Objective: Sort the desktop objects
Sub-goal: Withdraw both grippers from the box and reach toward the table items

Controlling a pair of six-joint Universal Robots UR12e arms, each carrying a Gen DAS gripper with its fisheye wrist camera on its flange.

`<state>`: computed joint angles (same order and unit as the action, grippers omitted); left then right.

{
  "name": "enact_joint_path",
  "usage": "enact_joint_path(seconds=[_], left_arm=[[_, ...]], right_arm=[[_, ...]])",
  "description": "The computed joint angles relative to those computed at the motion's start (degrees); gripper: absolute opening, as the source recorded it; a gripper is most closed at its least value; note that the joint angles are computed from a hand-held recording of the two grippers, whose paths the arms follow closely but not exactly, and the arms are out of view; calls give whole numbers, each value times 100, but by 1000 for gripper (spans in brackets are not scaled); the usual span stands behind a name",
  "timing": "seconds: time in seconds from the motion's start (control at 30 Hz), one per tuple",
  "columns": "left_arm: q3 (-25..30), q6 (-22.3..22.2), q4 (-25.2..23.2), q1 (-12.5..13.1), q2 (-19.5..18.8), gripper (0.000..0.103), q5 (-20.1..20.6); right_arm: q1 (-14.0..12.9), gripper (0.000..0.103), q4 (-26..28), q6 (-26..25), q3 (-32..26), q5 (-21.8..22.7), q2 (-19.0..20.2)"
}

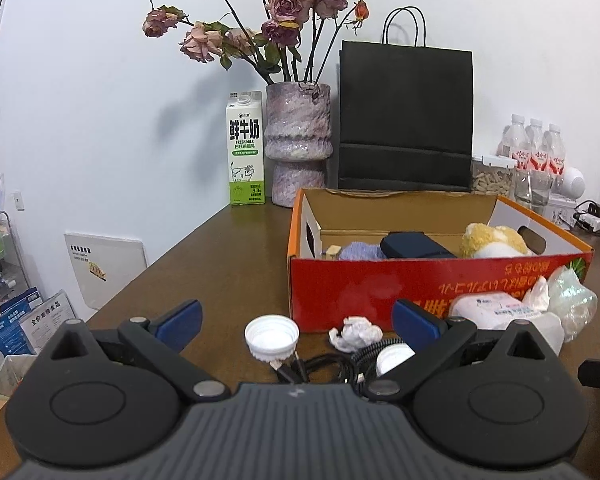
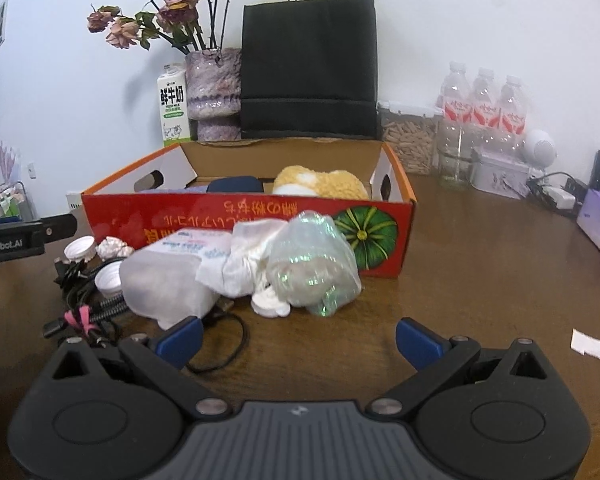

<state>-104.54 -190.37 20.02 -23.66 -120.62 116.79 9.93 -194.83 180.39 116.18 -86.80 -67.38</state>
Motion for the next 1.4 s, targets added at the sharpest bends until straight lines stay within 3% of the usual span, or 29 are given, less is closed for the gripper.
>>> enact_joint_path(seconds=[0.6, 1.03, 1.27, 1.4], left_arm=[[-188, -78, -27, -108, 64, 103, 286], [-251, -216, -252, 1, 188, 103, 33], [21, -319, -865, 142, 206, 103, 146], [285, -448, -1613, 222, 192, 103, 97]], right_arm=[[67, 103, -283, -160, 208, -131, -41], [66, 103, -279, -124, 174, -199, -27], [39, 101, -360, -155, -13, -416, 40], [-5, 94, 72, -38, -252, -458, 87]])
